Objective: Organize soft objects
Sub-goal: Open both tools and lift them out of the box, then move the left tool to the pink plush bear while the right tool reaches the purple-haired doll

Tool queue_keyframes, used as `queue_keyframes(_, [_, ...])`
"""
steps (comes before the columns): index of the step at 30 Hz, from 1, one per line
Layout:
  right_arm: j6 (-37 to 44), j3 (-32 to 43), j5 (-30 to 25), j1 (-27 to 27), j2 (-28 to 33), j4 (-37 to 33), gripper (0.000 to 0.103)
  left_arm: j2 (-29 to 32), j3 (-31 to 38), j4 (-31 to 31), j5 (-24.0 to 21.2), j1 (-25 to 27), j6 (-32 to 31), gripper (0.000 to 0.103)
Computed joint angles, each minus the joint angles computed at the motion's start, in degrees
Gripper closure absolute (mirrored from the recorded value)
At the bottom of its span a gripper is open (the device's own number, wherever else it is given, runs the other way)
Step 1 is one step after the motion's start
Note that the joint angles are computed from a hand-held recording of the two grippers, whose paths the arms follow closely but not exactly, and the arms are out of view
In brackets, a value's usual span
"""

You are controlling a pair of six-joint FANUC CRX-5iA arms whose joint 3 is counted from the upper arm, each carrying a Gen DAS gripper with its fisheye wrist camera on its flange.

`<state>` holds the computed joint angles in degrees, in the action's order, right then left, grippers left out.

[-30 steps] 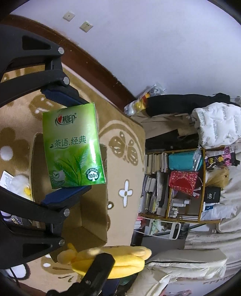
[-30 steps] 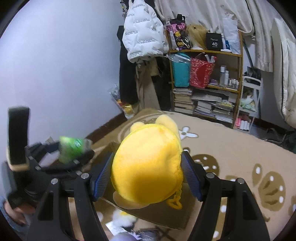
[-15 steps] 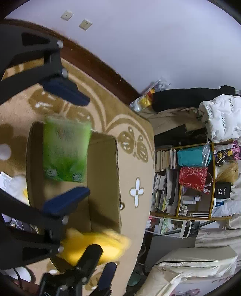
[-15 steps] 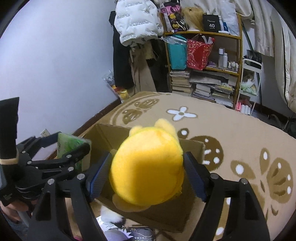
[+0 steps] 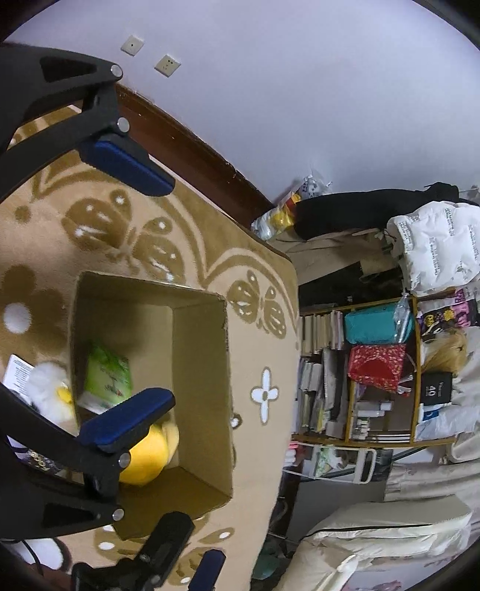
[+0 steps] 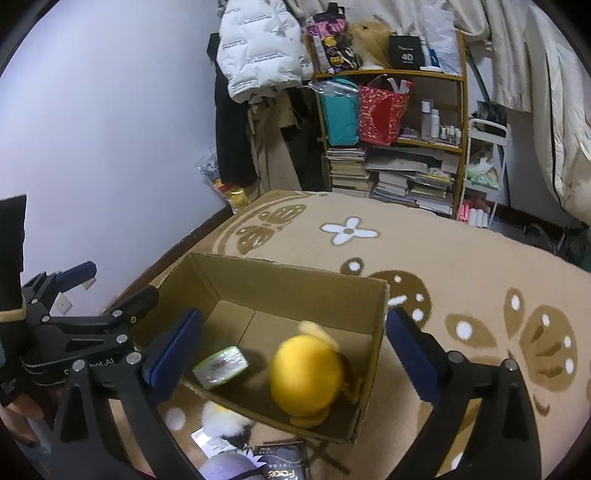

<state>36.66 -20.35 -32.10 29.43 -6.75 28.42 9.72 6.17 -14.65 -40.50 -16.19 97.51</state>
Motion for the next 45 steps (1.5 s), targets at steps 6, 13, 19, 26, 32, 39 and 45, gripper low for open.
queue_keyframes(6, [-2.99,-1.20,-0.74,1.11,-2.45,2.97,0.000,-2.62,-1.55,1.50,-0.40,0.81,0.08,0.001])
queue_keyframes(13, [-5.93,-2.31,-3.67,3.33,-5.80,6.99,0.000,-5.99,-3.61,2.42,-0.72,1.53,0.06,0.001])
queue_keyframes(19, [-8.54,-3.59,-6.19,5.04,-8.50,9.01,0.000,-8.48,-5.30,2.44,-0.91,1.51,-0.25,0.001])
queue_keyframes(26, [-9.87,-4.93,-8.90,7.43,-11.55,9.71,0.000,-11.81,-7.38,2.93,-2.60,1.52,-0.43,0.001])
queue_keyframes(32, [-11.36,-6.88,-10.63,9.65,-13.73,9.59,0.000,-14.36,-8.96,1.71,-4.25,0.51,-1.14,0.001])
queue_keyframes(39, [-11.09,-7.76,-12.37,12.25,-14.48,8.09,0.000,-17.09,-11.92,1.49,-6.47,-0.63,-0.88,0.001])
queue_keyframes(45, [-9.74,-8.05,-12.99,13.32,-14.14,5.02,0.000,-17.92,-14.24,2.71,-8.47,-0.79,-2.11,0.001])
